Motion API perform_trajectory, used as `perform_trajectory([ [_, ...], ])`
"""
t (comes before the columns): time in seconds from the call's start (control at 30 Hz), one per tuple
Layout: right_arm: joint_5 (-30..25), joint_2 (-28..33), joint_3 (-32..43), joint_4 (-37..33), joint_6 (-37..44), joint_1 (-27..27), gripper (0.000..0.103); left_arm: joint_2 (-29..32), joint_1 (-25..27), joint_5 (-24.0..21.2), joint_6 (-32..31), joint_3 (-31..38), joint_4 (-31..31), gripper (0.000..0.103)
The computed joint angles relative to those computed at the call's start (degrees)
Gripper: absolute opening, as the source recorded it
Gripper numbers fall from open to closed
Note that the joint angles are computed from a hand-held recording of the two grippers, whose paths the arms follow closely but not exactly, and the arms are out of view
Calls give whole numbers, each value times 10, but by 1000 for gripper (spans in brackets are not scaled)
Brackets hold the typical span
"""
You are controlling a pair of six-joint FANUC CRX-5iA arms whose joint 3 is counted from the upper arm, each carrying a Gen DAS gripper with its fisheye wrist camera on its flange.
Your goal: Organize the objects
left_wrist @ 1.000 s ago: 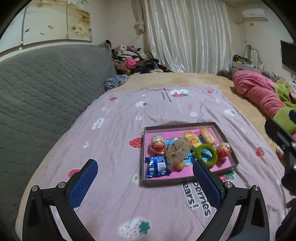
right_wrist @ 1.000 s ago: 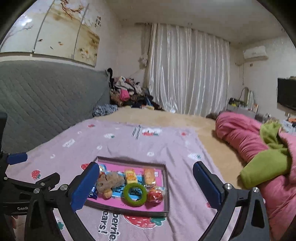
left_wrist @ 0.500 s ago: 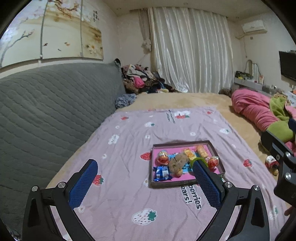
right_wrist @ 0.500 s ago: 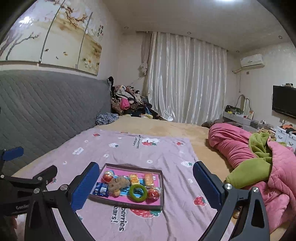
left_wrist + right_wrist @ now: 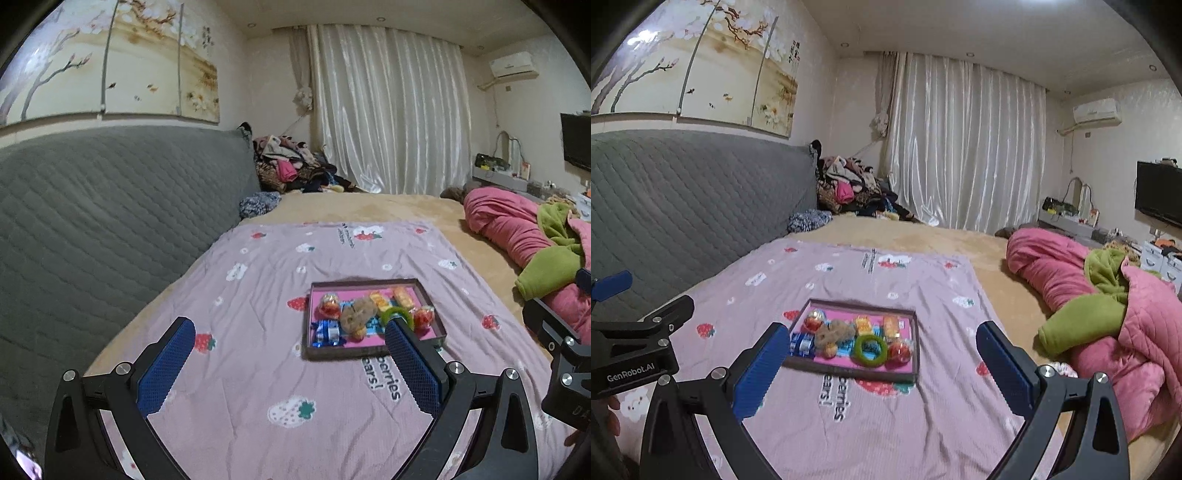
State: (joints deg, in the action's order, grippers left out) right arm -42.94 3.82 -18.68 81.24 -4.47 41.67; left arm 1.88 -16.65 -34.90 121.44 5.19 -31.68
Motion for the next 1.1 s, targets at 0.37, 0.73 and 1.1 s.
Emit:
perform_trajectory([
  [0.37,21,-7,-58,-39,-28,4,102,10,1,22,-5,-58,16,103],
  [0.73,58,7,-100,-37,-60,-14,102,30,-12,71,18,-91,-6,103],
  [1.1,102,24,-124,42,-122,-47,102,69,-10,89,48,-79,-28,103],
])
